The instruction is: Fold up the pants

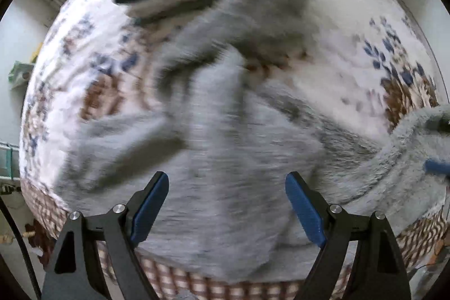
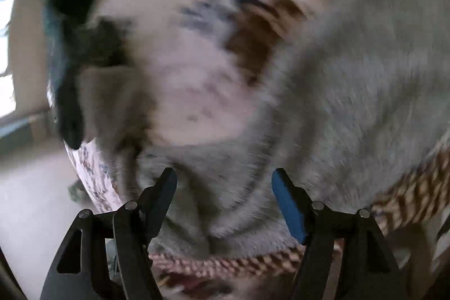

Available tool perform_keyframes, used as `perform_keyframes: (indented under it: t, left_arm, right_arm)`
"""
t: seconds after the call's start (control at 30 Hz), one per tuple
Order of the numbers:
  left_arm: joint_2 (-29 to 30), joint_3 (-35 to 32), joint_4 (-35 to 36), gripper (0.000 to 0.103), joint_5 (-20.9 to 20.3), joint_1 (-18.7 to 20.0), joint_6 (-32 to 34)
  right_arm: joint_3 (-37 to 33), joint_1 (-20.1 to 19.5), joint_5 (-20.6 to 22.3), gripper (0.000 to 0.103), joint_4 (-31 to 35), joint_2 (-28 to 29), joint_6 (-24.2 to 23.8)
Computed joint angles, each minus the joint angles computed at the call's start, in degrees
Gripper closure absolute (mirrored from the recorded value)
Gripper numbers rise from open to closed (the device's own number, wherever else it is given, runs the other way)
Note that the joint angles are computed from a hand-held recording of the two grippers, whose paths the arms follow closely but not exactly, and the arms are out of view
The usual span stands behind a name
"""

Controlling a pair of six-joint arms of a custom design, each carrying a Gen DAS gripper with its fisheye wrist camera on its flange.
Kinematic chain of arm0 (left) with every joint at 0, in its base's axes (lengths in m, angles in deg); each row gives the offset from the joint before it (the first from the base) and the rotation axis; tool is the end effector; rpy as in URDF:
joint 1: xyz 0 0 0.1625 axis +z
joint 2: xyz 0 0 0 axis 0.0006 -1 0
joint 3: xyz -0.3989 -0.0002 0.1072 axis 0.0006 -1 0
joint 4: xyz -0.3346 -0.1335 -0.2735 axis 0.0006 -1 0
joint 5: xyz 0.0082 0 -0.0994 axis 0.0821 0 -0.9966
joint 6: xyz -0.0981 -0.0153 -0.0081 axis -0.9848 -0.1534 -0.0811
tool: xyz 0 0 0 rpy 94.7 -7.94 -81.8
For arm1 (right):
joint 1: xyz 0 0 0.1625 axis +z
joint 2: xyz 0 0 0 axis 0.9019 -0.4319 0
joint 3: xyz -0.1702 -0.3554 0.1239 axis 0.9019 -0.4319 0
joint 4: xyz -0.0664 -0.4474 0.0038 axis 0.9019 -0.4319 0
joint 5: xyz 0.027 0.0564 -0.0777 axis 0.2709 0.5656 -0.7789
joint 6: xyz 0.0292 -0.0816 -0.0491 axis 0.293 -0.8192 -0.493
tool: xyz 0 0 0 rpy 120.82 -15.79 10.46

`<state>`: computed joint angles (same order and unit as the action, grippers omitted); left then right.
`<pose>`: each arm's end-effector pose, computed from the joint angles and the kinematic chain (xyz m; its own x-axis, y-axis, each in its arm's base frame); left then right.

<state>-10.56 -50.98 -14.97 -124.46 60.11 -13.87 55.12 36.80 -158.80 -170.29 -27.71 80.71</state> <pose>-0.2426 -0.8361 0.4089 -0.5323 0.4397 -0.7234 0.4142 0.8805 0.2304 0.2571 -0.7611 0.1916 -0.4665 0.8724 -0.1461 0.8510 0.3976 -0.3432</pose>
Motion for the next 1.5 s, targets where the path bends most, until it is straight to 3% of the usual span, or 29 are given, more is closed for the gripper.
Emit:
perform_keyframes:
  t: [0.07,0.1,0.13,0.17,0.23,0.27,0.37,0.43,0.47,0.5,0.6,0.63,0.7,0.77,0.8,0.83,0.9,0.97,1.0,1.07,1.17,1.2,1.27,1.33,1.37,1.43,1.5]
  left_arm:
    - [-2.17,7.42,-1.17,0.018,1.65,-0.09,-3.41]
    - [-3.11,10.37,-1.94,0.018,2.35,-0.05,-4.60]
    - [-4.02,13.50,-2.96,0.018,3.74,-0.09,-5.83]
    - [-4.44,15.53,-3.41,0.018,5.16,-0.14,-6.84]
    - [-3.60,15.08,-1.96,0.018,6.57,-0.22,-9.16]
    - [-3.06,14.41,-1.11,0.018,7.11,-0.36,-10.60]
    - [-1.75,12.05,2.02,0.018,8.18,-0.92,-14.09]
    - [-0.13,9.03,5.42,0.018,7.67,-1.29,-17.11]
    - [1.11,6.74,7.40,0.018,7.05,-1.63,-18.58]
    - [1.10,6.86,7.21,0.018,6.45,-1.92,-19.13]
    - [-3.37,16.79,1.07,0.018,5.02,-3.46,-19.11]
    - [-4.37,19.32,-0.56,0.018,4.73,-3.86,-18.80]
    - [-6.05,24.40,-3.17,0.018,3.74,-4.74,-17.75]
    - [-7.16,28.41,-4.94,0.018,2.89,-5.45,-16.56]
    - [-7.94,30.82,-6.57,0.018,2.78,-5.81,-15.66]
    - [-8.61,32.90,-8.05,0.018,2.93,-6.13,-14.71]
    - [-9.15,34.91,-9.27,0.018,3.20,-6.52,-13.67]
    - [-9.03,35.06,-9.05,0.018,3.10,-6.65,-13.80]
    - [-8.95,34.88,-9.01,0.018,3.06,-6.62,-14.08]
    - [-8.48,33.90,-8.38,0.018,3.05,-6.45,-15.03]
    - [-7.08,31.44,-6.14,0.018,2.05,-5.92,-17.42]
    - [-6.67,30.58,-5.35,0.018,1.73,-5.70,-17.83]
    - [-6.25,29.59,-5.38,0.018,1.40,-5.65,-17.84]
    - [-6.20,29.30,-6.29,0.018,1.80,-5.63,-16.75]
    - [-6.07,28.93,-6.43,0.018,1.78,-5.65,-16.69]
    - [-5.53,27.75,-6.48,0.018,1.68,-5.74,-17.51]
    - [-5.94,27.60,-8.13,0.018,3.27,-5.84,-20.05]
  right_arm:
    - [1.73,-2.02,2.50,0.030,-4.17,0.52,-1.98]
    - [1.37,-3.20,2.93,0.037,-4.22,1.26,-3.13]
    - [-0.58,-3.00,1.37,0.073,-1.88,2.73,-2.86]
    - [-3.06,-3.29,-0.42,0.098,2.49,3.93,-2.97]
    - [-2.21,-3.44,-4.13,0.098,4.03,2.23,-1.92]
    - [0.03,-3.85,-3.56,0.098,2.50,0.36,-1.93]
    - [6.07,-5.21,5.29,0.088,-0.65,-4.80,-8.81]
    - [8.32,-4.31,1.57,0.041,4.14,-8.69,-9.94]
    - [11.01,-3.27,-3.30,0.036,4.66,-11.54,-7.39]
    - [14.38,-2.29,-8.78,0.035,6.56,-15.17,-2.65]
    - [24.14,-1.74,-16.74,0.034,10.25,-24.38,11.50]
    - [27.37,-2.67,-16.91,0.034,11.24,-27.07,16.02]
    - [34.20,-5.57,-15.64,0.034,7.52,-31.44,20.11]
    - [38.49,-8.10,-13.83,0.035,0.33,-32.82,18.71]
    - [38.91,-8.71,-14.27,0.047,-1.89,-32.36,16.81]
    - [38.02,-8.60,-15.45,0.074,-1.71,-31.33,14.85]
    - [33.35,-6.66,-19.89,0.094,5.62,-29.35,12.49]
    - [30.30,-3.11,-26.38,0.095,15.21,-29.56,18.06]
    - [30.76,-1.85,-27.67,0.095,19.02,-31.22,23.62]
    - [34.42,-2.29,-23.47,0.094,20.41,-35.20,29.00]
    - [40.46,-7.73,-8.01,0.088,12.91,-38.33,22.24]
    - [41.59,-8.51,-5.35,0.088,10.12,-38.84,20.36]
    - [40.05,-7.21,-6.62,0.081,11.27,-38.70,20.54]
    - [35.68,-3.78,-11.56,0.039,15.31,-36.86,22.33]
    - [33.76,-1.65,-14.29,0.032,18.27,-36.93,23.88]
    - [28.79,-0.30,-17.65,0.030,22.77,-34.88,22.64]
    - [23.79,-0.57,-19.84,0.030,23.15,-31.91,17.85]
